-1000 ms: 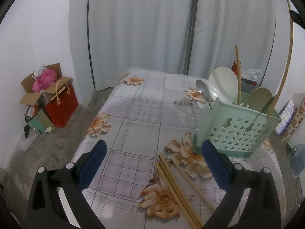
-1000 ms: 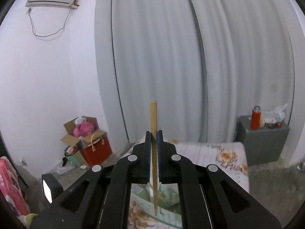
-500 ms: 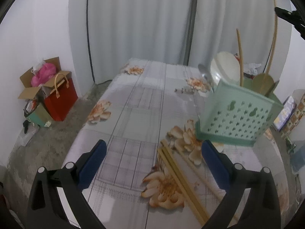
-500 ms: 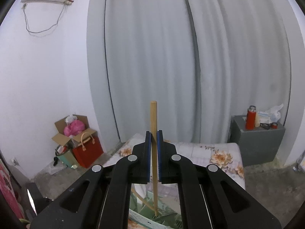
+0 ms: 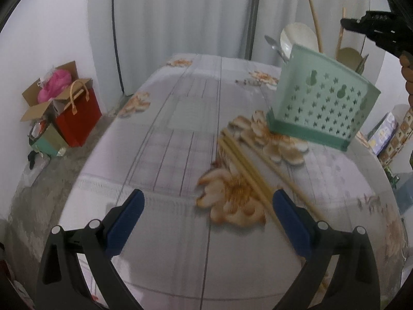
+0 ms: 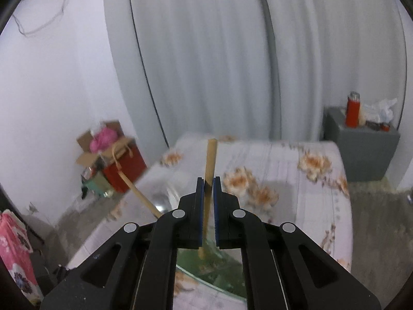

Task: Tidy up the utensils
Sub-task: 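Lower the chopstick into the basket and open the right tool, then move both tools down to the remaining wooden chopsticks beside the basket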

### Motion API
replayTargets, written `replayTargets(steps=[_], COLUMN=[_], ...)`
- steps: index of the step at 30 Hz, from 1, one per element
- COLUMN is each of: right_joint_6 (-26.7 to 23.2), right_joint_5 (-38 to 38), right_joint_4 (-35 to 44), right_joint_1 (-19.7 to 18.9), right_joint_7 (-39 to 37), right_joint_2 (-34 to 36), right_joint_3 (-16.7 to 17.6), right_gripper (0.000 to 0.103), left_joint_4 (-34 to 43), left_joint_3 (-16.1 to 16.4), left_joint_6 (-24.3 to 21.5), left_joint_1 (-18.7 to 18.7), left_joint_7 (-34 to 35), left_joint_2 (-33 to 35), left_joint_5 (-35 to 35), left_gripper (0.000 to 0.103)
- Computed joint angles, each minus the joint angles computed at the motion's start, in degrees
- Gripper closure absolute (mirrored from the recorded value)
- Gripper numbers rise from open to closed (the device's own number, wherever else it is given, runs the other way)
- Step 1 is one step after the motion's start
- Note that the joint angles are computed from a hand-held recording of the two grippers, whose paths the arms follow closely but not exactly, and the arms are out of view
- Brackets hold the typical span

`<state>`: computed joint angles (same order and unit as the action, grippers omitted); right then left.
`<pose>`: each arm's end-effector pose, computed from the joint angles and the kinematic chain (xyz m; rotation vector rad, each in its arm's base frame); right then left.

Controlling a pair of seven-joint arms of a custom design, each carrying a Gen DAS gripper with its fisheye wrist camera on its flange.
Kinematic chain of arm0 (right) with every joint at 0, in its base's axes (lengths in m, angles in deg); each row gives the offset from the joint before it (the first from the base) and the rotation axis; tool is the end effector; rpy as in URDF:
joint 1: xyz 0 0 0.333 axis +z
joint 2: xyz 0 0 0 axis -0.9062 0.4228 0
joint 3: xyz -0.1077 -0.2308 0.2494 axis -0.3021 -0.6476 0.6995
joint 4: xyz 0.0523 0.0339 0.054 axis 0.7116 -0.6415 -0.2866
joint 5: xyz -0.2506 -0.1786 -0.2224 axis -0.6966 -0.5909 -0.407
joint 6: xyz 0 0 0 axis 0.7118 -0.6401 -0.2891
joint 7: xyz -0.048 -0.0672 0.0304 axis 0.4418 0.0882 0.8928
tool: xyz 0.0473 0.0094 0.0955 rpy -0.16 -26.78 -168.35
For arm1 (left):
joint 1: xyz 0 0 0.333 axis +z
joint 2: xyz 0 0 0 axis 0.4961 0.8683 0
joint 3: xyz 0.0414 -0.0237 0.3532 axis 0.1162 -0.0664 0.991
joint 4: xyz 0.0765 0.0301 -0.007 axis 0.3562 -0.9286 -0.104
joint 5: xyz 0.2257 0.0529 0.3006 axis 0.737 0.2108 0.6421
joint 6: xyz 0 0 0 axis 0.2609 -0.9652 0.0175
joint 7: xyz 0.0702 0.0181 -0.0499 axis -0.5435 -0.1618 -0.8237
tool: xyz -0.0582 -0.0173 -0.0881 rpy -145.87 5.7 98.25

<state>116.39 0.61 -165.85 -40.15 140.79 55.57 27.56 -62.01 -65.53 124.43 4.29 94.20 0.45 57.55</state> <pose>0.5812 0.3132 0.6758 -1.7651 1.3108 -0.4798 0.4866 -0.3954 0.5349 -1.8902 1.6731 -0.7345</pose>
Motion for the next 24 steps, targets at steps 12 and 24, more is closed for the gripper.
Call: replayTargets(steps=[12, 24], right_joint_6=[0.51, 1.73], right_joint_5=[-14.98, 5.47], right_joint_4=[-6.98, -16.54], right_joint_1=[0.51, 0.06], right_joint_7=[15.41, -4.45], right_joint_2=[-6.88, -11.42], right_joint_3=[-1.52, 4.95], right_gripper=[0.083, 0.07], left_joint_4=[-0.54, -0.41], left_joint_3=[0.02, 0.06], left_joint_6=[0.85, 1.33], left_joint_1=[-0.24, -0.22], left_joint_7=[-0.98, -2.3], left_joint_2=[-0.15, 0.01], left_joint_5=[1.49, 2.3], left_gripper=[0.006, 0.006])
